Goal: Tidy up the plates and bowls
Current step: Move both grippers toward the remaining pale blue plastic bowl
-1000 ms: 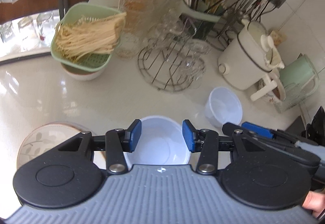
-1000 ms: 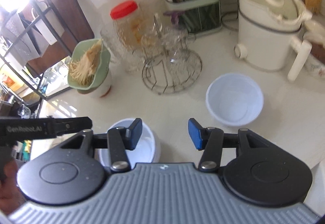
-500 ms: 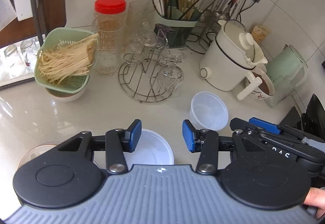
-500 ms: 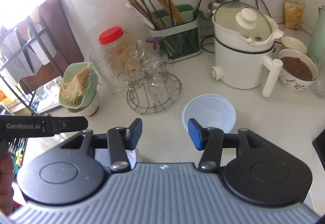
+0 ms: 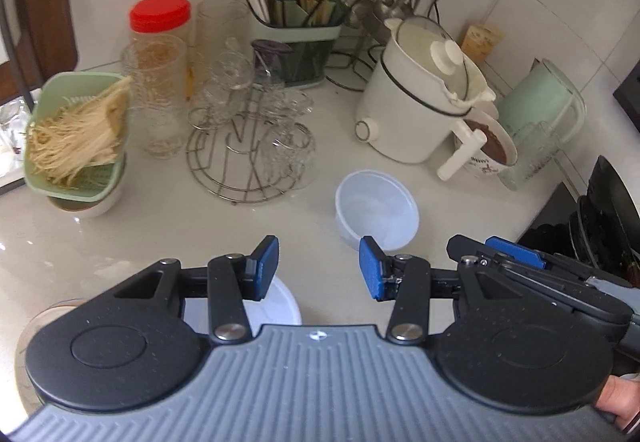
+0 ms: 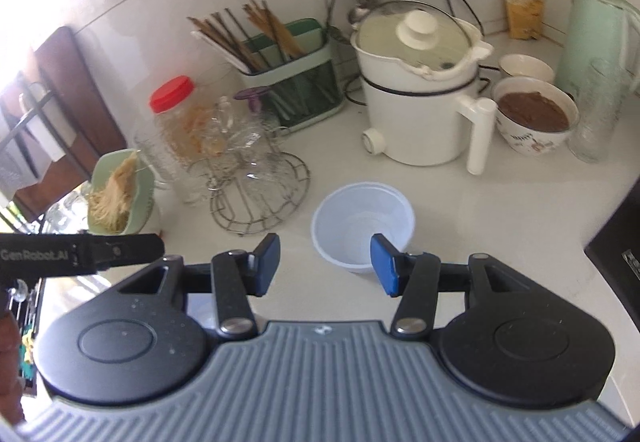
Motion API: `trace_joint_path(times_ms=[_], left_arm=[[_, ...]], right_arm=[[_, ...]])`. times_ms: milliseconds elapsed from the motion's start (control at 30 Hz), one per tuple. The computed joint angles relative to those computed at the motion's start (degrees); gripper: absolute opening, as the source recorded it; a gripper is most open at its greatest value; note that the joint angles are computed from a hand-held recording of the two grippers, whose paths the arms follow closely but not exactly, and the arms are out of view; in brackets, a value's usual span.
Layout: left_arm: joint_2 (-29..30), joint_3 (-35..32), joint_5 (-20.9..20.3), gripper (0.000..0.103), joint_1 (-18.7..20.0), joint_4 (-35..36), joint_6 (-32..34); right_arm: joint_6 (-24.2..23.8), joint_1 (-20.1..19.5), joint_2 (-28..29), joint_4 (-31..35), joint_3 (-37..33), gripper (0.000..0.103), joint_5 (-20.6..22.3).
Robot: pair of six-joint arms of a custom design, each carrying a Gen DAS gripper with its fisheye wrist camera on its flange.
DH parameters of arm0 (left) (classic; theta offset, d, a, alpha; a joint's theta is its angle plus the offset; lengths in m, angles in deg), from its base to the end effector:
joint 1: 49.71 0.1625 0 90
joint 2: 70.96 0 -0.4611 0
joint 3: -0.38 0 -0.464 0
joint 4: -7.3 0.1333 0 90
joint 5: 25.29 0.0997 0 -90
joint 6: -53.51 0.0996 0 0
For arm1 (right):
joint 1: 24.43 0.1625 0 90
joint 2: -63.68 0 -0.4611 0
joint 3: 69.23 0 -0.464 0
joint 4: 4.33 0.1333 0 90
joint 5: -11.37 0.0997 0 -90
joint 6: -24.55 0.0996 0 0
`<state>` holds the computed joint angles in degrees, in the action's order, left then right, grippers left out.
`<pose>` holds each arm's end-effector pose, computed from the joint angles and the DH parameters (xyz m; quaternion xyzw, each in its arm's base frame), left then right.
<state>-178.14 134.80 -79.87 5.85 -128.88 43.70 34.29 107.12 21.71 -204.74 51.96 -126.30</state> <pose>-0.0670 -0.4354 0.3462 0.1515 0.9287 -0.2582 0.2189 0.4092 -0.3718 0.0093 0.1370 -0.8771 0.3901 0.2445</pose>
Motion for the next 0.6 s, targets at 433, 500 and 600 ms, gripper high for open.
trace_joint_path(times_ms=[433, 500, 600], left_arm=[[14.28, -1.46, 1.71, 0.050, 3.88, -13.69, 9.65], [16.90, -2.88, 1.10, 0.050, 4.83, -14.00, 9.92], [20.38, -5.22, 0.23, 0.050, 6.19, -13.95, 10.54]], right_arm=[[-0.06, -4.80, 1.54, -3.67, 0.91, 0.053, -2.04], [-0.88, -5.78, 2.00, -4.74, 0.60, 0.053, -1.75], [-3.46, -7.50, 2.74, -7.72, 0.38, 0.053, 0.30]])
